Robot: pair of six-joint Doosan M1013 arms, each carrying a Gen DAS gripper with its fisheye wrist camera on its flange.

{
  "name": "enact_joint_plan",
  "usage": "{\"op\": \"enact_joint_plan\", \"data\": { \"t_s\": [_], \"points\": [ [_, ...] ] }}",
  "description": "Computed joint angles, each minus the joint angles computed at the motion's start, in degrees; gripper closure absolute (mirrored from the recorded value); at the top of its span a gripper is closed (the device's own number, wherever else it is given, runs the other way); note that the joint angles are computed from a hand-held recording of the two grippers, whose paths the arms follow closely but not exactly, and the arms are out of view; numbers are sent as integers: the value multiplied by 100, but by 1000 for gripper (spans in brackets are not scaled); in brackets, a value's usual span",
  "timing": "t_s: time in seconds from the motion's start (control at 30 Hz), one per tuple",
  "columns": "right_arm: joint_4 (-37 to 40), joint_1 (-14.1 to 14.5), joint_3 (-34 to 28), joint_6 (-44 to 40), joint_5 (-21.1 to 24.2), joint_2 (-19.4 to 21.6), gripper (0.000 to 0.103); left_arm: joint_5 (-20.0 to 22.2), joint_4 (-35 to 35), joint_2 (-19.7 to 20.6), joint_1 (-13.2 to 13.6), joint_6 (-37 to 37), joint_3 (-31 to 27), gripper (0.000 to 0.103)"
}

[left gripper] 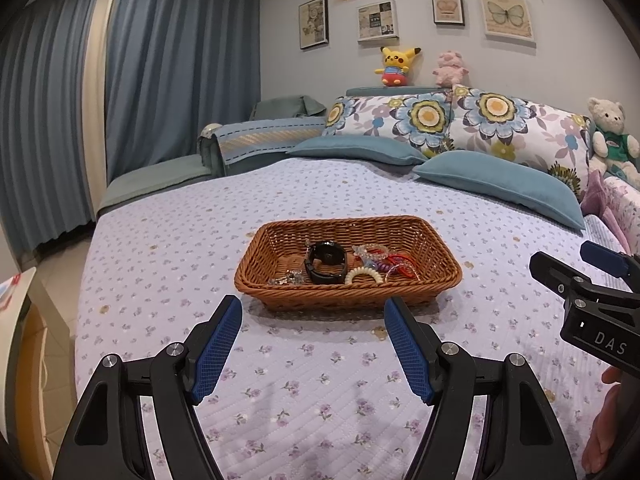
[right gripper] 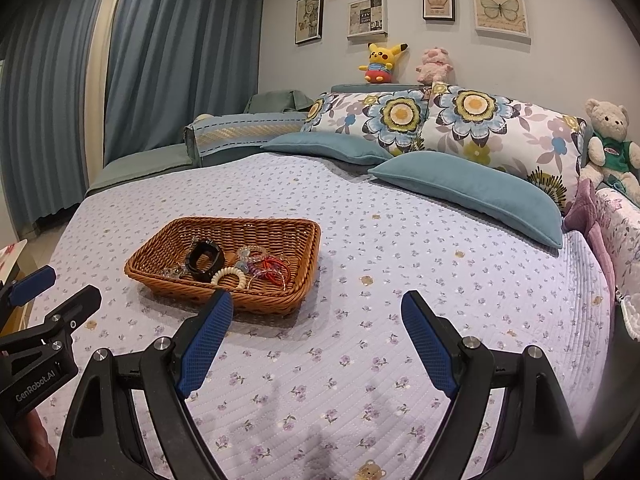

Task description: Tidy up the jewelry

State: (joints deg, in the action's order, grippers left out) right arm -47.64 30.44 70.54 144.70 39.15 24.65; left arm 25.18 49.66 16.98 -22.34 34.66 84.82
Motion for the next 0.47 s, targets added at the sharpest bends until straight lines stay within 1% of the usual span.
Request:
{"op": "enact_joint_plan", "data": {
  "t_s": [0.13, 0.27, 0.37, 0.4, 0.47],
  "points": [
    [3, 2, 1, -3, -1, 0, 16, 37, -151, 18, 17, 74, -34, 28],
    [34, -7, 8, -51, -19, -6, 16, 31, -552, 35, 89, 248, -74, 28],
    [23, -6, 15, -53, -22, -7, 16, -49, -542, 23, 126, 141, -46, 28],
    [34, -7, 9, -59, -22, -6, 16, -70, -641, 23, 137, 228, -50, 28],
    [34, -7, 9, -59, -22, -6, 16, -108, -1066, 34, 177, 588, -83, 28]
  ]
}}
